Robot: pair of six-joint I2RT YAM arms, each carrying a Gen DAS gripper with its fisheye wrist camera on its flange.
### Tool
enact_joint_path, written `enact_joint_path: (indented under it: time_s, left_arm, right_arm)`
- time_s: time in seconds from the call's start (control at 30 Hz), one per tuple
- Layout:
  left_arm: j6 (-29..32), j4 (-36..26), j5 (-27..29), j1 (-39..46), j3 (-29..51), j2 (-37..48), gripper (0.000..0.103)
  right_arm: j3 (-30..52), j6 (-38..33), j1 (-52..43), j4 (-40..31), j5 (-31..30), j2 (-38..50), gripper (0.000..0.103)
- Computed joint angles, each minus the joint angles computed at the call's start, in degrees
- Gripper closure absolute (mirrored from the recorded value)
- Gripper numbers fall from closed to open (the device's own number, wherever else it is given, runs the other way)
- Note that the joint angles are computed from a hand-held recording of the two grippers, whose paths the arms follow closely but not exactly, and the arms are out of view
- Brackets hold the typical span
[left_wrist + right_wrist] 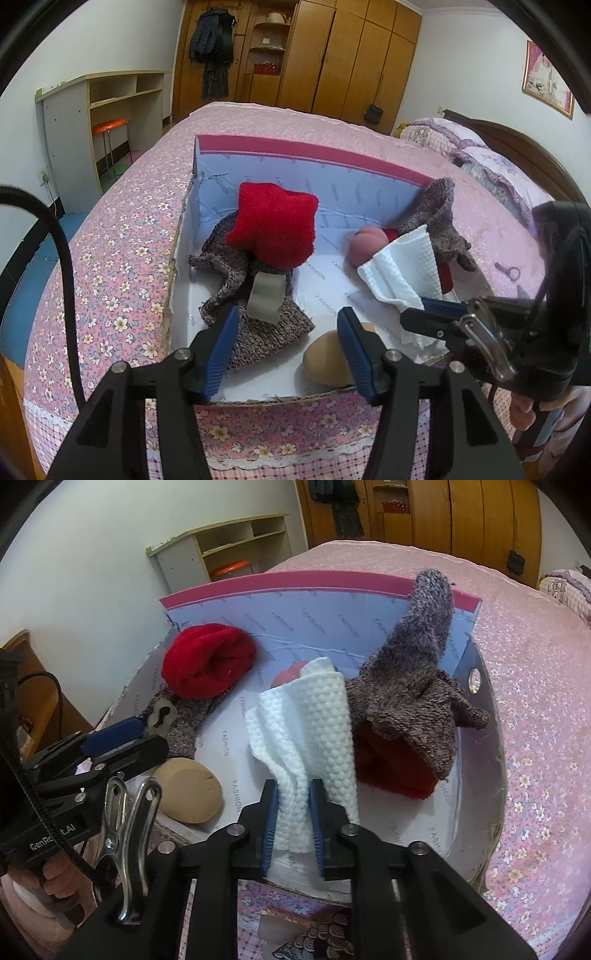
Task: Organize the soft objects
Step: 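Open the right gripper to drop the towel while the left releases the beige item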
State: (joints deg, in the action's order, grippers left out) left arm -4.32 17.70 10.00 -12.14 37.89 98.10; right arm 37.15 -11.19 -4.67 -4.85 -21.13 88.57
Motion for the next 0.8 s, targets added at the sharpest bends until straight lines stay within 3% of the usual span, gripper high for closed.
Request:
enact_joint_path:
  time_s: [0.2, 0.43, 0.57, 0.8]
  left_arm:
    - [-0.04, -0.17, -0.01, -0.22, -0.91, -1.48, 0.04]
    - [0.91, 1.28, -1.11, -1.47, -3.63, -4.2, 0.033]
    - [1.73, 1.62, -2.82, -2.88, -4.91, -5.73, 0.031]
    - [0.94, 1.12, -3.23, -3.62, -6.87, -8.83, 0.03]
  right_arm:
    - [-1.96, 1.17, -0.68, 1.89, -2.07, -1.73, 0.071]
    - [-5.43, 0.44, -2.28, 2.09, -3.33, -7.04, 0.069]
    - [-7.53, 1.21, -3.52, 2.19, -4.9, -10.57, 0.06]
    - [-9.46, 1.07, -5.18, 0.24, -6.7, -15.72, 0.059]
